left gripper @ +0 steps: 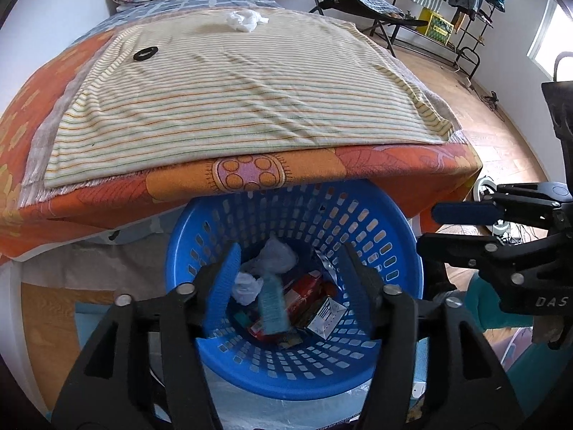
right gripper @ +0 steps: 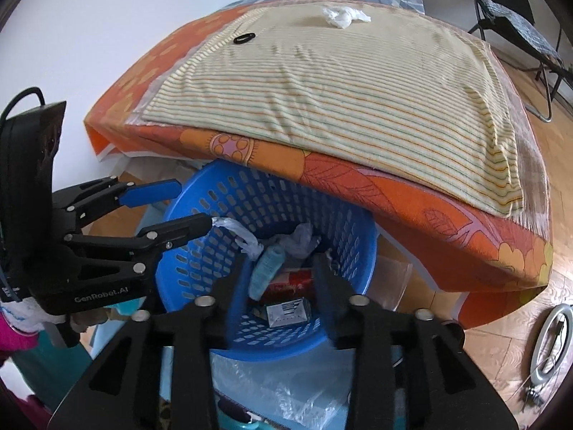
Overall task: Collect trash
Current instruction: 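Open both tools to drop tube and wrapper into the basket, then raise both open tools from the basket toward the white tissue on the bed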
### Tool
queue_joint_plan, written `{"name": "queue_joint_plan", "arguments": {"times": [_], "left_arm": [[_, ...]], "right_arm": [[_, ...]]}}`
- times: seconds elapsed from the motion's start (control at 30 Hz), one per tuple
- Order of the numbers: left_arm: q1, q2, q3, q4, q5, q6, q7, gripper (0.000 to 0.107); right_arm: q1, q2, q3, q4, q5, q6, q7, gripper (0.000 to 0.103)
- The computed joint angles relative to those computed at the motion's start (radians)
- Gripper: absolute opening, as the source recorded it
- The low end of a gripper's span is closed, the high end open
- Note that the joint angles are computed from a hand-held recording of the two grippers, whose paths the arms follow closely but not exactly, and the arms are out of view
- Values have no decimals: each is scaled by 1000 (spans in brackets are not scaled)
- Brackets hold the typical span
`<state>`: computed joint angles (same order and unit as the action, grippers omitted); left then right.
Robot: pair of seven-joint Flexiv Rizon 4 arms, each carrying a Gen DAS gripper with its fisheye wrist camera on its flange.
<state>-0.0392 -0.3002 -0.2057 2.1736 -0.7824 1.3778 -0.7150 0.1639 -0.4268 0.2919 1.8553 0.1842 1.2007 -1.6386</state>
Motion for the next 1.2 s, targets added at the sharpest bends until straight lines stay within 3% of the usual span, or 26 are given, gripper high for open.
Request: {"name": "queue_joint_plan", "arguments": {"times": [0.2,0.4,0.8,1.2], "left_arm": [[-2,-4,12,-7,15,-4,-18,69],[-1,-6,20,-12,44,-8,-50,73],[9,-14,44,-41,90,-58,-120,73],[19,-21,88,-134,137,-165,-232,73]], "right_arm": [[17,6,-28,18,-32,46,47,54],[24,3,-42,20,-69,49,99,60],[37,8,-66,21,-138,89,173,61],[64,2,-115,-3,-246,115,257,67]]}}
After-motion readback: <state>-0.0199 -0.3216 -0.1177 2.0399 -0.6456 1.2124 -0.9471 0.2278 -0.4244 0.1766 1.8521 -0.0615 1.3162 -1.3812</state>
